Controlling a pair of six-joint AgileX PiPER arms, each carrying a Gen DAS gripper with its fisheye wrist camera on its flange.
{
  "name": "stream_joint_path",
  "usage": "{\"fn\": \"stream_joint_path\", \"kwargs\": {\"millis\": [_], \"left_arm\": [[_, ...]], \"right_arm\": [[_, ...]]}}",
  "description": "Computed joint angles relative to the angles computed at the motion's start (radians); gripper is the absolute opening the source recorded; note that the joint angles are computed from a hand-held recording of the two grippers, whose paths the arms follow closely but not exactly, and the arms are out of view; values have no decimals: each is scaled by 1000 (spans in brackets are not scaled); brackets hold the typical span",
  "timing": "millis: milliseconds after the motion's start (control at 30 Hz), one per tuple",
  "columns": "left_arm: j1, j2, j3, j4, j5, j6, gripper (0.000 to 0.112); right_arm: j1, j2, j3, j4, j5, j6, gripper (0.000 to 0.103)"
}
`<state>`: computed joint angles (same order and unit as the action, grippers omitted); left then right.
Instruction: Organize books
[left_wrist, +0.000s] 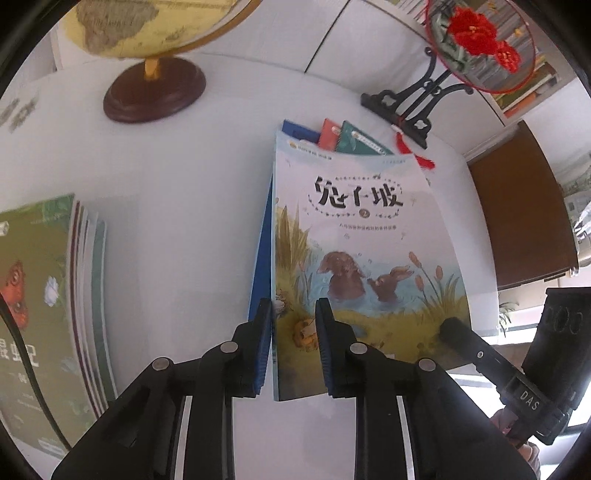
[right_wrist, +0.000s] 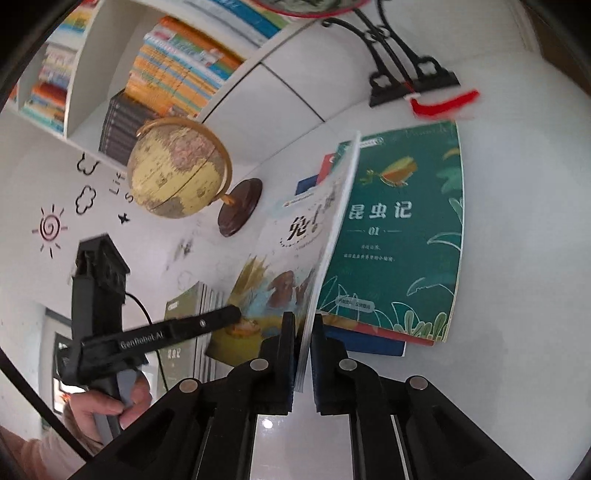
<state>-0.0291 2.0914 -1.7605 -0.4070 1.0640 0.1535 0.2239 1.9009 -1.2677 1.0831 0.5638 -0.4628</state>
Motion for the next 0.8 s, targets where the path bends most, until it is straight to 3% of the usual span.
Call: {"fn": "stream_joint_path", "kwargs": {"millis": [800], "left_arm": [[-80, -116, -9, 55, -8, 86, 20]], "right_arm": [[80, -195, 36, -449, -94, 347, 10]]}}
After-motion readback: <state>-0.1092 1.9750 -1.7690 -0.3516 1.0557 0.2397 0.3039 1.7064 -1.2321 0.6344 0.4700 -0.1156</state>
